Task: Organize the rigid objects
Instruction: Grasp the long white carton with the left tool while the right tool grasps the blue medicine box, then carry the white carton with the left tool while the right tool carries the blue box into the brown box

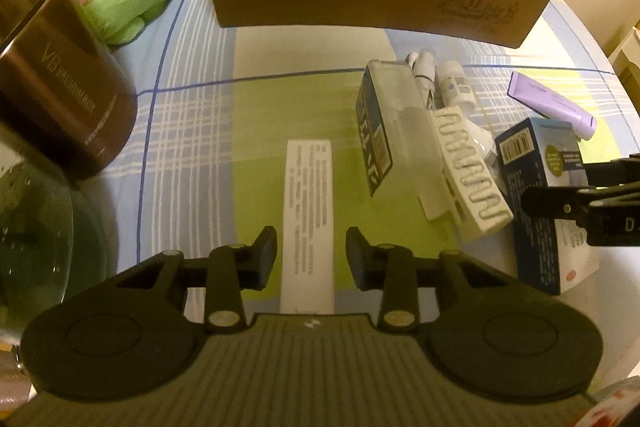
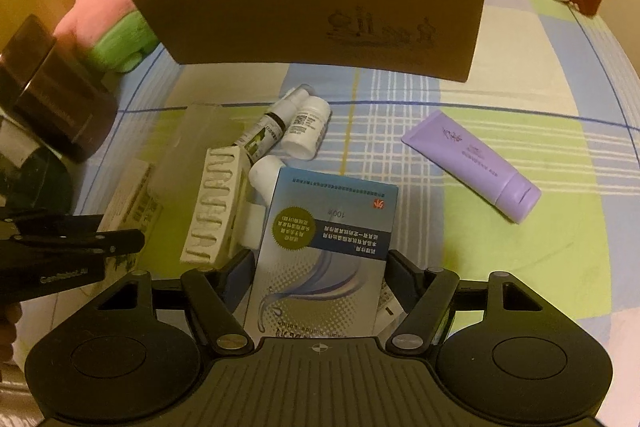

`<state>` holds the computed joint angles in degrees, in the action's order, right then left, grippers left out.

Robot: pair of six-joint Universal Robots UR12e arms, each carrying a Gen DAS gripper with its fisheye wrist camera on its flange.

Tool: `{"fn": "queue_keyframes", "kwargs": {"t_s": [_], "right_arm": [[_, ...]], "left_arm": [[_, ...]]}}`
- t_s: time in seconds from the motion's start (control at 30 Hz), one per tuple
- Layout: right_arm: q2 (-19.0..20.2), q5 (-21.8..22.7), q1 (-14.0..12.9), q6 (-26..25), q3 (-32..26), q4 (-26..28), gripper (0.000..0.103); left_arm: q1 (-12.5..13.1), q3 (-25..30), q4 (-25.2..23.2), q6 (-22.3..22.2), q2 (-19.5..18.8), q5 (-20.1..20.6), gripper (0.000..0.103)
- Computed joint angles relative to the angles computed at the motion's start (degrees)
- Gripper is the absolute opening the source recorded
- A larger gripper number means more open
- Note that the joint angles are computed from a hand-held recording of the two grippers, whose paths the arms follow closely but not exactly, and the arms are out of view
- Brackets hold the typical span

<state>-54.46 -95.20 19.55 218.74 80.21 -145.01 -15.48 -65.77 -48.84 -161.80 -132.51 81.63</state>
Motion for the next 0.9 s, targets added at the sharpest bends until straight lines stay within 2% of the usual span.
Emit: {"fn": "queue_keyframes", "kwargs": {"t_s": [0.03,0.1,0.37,0.9], "right_arm": [[0.1,-0.2,0.0,0.3,-0.1,0.1,0.071],[0.2,-0.2,0.0,0.5,-0.3,0.3,0.071],[0.5,-0.9,0.2,-0.9,-0.7,0.5,0.068],[-1.1,-0.6,0.2,-1.0,1.6,-4.2,0.067]], "left_arm": [[-0.1,0.3,-0.2,0.1,-0.2,0.1,0.033],[-0.1,0.5,-0.1,0.3,-0.3,0.4,0.023],[-0.2,0.0,0.3,0.2,-0.1,0.4,0.023],[0.1,-1.8,3.3,-0.6,2.0,-0.2,0.023]]}}
